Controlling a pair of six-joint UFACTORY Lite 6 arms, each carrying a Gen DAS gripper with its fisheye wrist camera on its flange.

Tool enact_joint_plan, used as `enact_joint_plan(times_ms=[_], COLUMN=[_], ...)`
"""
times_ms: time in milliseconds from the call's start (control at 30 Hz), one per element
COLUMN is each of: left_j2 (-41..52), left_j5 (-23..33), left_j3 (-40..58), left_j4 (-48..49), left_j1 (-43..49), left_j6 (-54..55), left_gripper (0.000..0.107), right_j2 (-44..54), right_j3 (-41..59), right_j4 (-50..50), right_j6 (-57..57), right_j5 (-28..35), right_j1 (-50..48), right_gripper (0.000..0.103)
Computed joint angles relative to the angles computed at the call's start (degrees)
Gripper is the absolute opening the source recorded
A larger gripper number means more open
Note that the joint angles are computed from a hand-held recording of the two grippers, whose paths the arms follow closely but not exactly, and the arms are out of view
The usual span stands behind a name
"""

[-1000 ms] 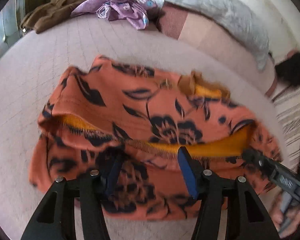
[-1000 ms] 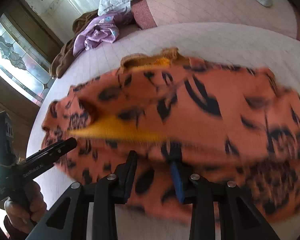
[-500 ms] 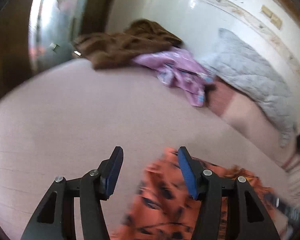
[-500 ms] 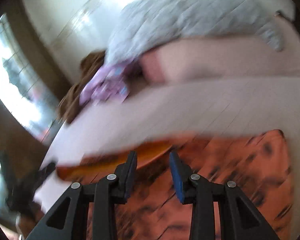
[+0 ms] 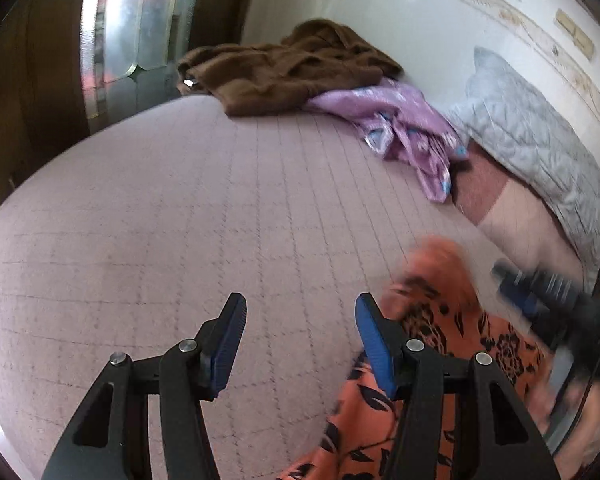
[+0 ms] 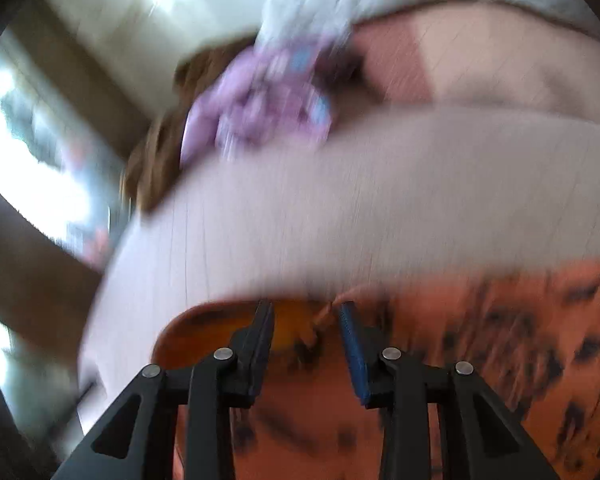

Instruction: Fold small clothes

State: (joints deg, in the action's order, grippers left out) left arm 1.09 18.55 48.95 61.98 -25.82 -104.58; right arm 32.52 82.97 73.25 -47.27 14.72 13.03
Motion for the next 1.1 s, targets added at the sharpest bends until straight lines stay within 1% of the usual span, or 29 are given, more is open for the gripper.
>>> enact_joint_plan(times_ms=[33, 67, 100, 133, 167, 200, 233, 267, 300, 333, 367, 433, 500, 533, 567, 600, 667, 700, 733, 767, 800, 867, 933, 1000, 1100], left_j2=[0.86, 1.39, 2.49, 3.01, 3.88, 4.43, 5.22, 5.88, 6.36, 7.14, 8.41, 9.95, 12.47, 13.47, 15.54, 18.13, 23.20, 26.39, 29.24, 29.68, 30.00, 30.02, 29.87, 29.92, 30.55], left_j5=[-0.77, -1.31, -1.27, -0.96, -0.69, -0.65, -0.21, 0.69, 1.50, 3.13, 5.57, 7.56, 9.05, 9.64, 10.76, 12.09, 14.26, 15.10, 17.63, 19.19, 20.74, 20.68, 20.46, 20.70, 20.88], left_j3=[0.66, 1.32, 2.59, 3.36, 4.40, 5.12, 5.96, 6.68, 7.30, 8.17, 9.52, 10.94, 13.10, 13.82, 15.48, 17.60, 22.10, 24.46, 26.75, 26.92, 27.39, 27.90, 27.76, 27.80, 28.01], left_j4=[-0.46, -2.12, -3.98, -5.09, -6.68, -8.17, -9.11, -9.02, -9.01, -8.19, -7.26, -7.36, -8.46, -8.25, -8.11, -8.98, -13.30, -14.72, -13.75, -10.64, -8.76, -9.45, -9.29, -8.86, -7.04], left_j1=[0.02, -0.58, -1.81, -2.48, -3.61, -4.20, -5.55, -6.93, -7.84, -9.60, -12.15, -15.38, -18.48, -19.54, -21.50, -23.27, -24.99, -25.80, -27.25, -28.49, -29.61, -29.98, -30.12, -30.32, -30.63], left_j6=[1.13, 3.83, 7.21, 8.97, 11.28, 13.07, 14.07, 14.13, 14.43, 14.16, 13.85, 14.68, 16.29, 16.26, 16.80, 18.58, 24.26, 26.13, 25.61, 22.68, 21.23, 22.15, 21.51, 21.02, 20.03], left_gripper=[0.058, 0.058, 0.058, 0.058, 0.058, 0.058, 0.058, 0.058, 0.058, 0.058, 0.058, 0.060, 0.067, 0.069, 0.072, 0.079, 0.086, 0.086, 0.086, 0.087, 0.087, 0.087, 0.087, 0.087, 0.087], right_j2=[-0.59, -1.23, -3.16, -5.00, -8.60, -13.20, -17.76, -22.06, -24.48, -28.99, -32.72, -38.67, -42.73, -44.66, -45.65, -45.35, -41.20, -40.65, -41.83, -42.20, -42.42, -43.15, -43.36, -41.53, -33.86], right_j3=[-0.05, 0.05, -1.23, -2.69, -6.56, -11.96, -17.67, -22.52, -25.53, -30.33, -34.41, -40.66, -45.34, -47.90, -49.78, -50.85, -51.98, -52.65, -53.11, -52.62, -51.36, -49.84, -48.12, -46.32, -41.46], right_j4=[2.26, 2.13, -0.41, -4.65, -7.89, -9.14, -8.00, -9.25, -10.03, -10.24, -10.89, -14.67, -16.74, -16.77, -16.85, -17.18, -17.91, -15.16, -14.41, -15.70, -15.88, -11.05, -8.77, -4.93, -2.03], right_j6=[-1.10, -0.43, 1.11, 4.46, 5.40, 3.94, 0.73, -0.46, -1.74, -3.91, -5.55, -7.19, -10.18, -12.81, -14.83, -16.29, -18.47, -21.75, -22.63, -21.11, -20.09, -23.84, -24.81, -27.76, -27.94], right_j5=[0.11, 1.27, 3.19, 3.01, 3.07, 2.45, 1.68, 1.49, 1.95, 3.61, 5.01, 7.83, 10.97, 12.86, 14.19, 14.66, 12.73, 11.98, 11.34, 11.17, 13.22, 18.13, 18.21, 19.03, 16.67], right_j1=[-1.07, -2.35, -4.20, -4.60, -5.69, -7.03, -8.25, -10.65, -13.60, -17.83, -22.08, -30.44, -38.46, -42.92, -46.18, -48.30, -49.57, -49.50, -49.06, -48.43, -48.67, -50.05, -47.94, -45.93, -40.47], right_gripper=[0.038, 0.038, 0.038, 0.038, 0.038, 0.038, 0.038, 0.038, 0.038, 0.038, 0.038, 0.038, 0.038, 0.038, 0.038, 0.038, 0.038, 0.038, 0.038, 0.038, 0.039, 0.039, 0.039, 0.039, 0.039])
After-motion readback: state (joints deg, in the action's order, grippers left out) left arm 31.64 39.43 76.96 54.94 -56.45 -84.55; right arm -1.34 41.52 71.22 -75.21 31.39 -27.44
